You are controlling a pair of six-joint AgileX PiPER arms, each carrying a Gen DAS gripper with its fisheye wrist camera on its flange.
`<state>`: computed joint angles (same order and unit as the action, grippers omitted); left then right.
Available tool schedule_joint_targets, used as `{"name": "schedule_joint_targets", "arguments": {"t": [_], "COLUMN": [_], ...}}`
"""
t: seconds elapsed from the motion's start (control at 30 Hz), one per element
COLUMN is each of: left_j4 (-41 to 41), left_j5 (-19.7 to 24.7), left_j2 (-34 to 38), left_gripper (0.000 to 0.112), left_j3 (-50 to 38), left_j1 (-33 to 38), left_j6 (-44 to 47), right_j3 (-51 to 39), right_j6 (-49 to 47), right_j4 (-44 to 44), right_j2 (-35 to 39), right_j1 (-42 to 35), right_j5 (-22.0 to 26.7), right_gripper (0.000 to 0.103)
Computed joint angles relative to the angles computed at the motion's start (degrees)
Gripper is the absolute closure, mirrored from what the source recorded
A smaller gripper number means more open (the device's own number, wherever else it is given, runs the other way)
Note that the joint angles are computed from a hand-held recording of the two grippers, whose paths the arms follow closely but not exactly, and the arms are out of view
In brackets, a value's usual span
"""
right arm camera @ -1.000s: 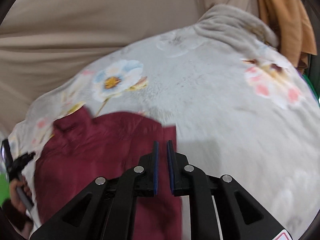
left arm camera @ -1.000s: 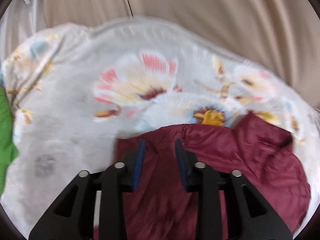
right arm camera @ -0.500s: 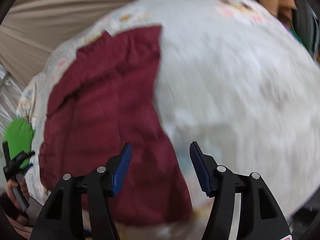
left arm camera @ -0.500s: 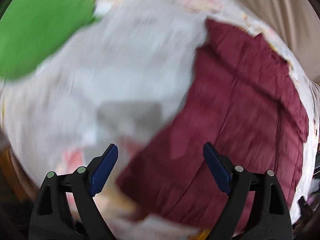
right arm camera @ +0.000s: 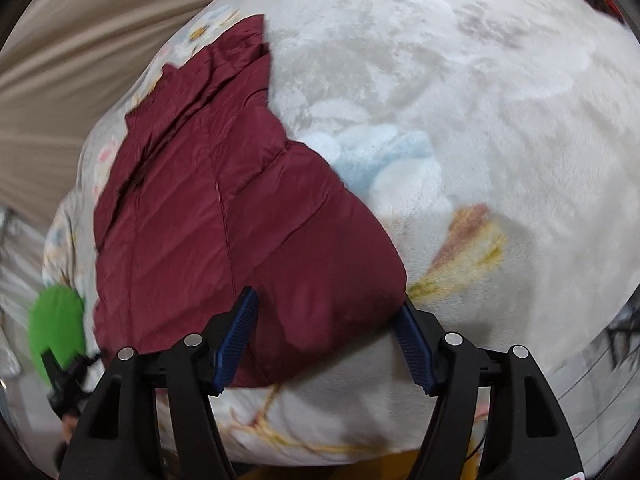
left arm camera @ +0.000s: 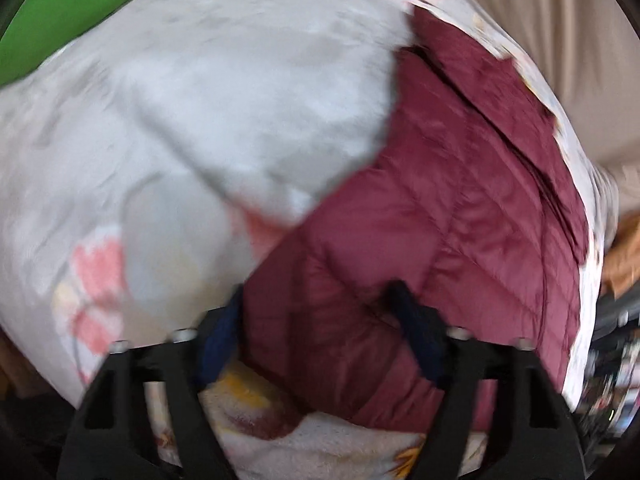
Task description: Fold large clothes
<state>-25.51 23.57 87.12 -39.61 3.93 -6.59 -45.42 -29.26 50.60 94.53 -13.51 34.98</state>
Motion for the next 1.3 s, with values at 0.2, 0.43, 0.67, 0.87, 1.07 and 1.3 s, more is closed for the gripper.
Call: {"name": "schedule_joint_targets", "arguments": {"t": [0.2, 0.43, 0.67, 0.87, 1.07, 1.3], "left_j4": [-4.34, -1.67, 10.89, 19.36, 20.3, 36.23], "left_j5": [4.99, 19.2, 23.77, 19.74, 14.83, 15.88], "left_j2": [-8.6, -25.67, -39.63, -32.54, -11.42, 13.84], "left_gripper": [0.104, 0.107, 0.108, 0.107, 0.107, 0.107], "left_j3": [1.68, -1.25, -12.86, -23.45, -29.13, -43.07], "left_j1": [1.13, 1.75, -1.28, -5.88, -5.01, -9.0], "left_j6": [7.19, 2.57, -20.53, -29.71, -25.5, -32.88], "right_j3": [1.92, 1.52, -9.11, -18.1, -23.47, -40.94], "right_j6": [-0.13, 9.25, 32.14, 41.93, 40.15, 38.59], "right_j4": [2.16, -5.35, -17.3, -27.1, -27.75, -32.55], "right_j2": [-6.15, -23.84, -42.13, -36.83, -17.69, 7.35], "right_j1": [-1.86, -4.39, -4.26, 4.43, 8.63, 12.53], "right_j5": [2.87, 10.13, 13.47, 5.0, -1.67, -0.97], "right_gripper": [0.096, 0.1, 0.101, 0.101, 0.101, 0.101]}}
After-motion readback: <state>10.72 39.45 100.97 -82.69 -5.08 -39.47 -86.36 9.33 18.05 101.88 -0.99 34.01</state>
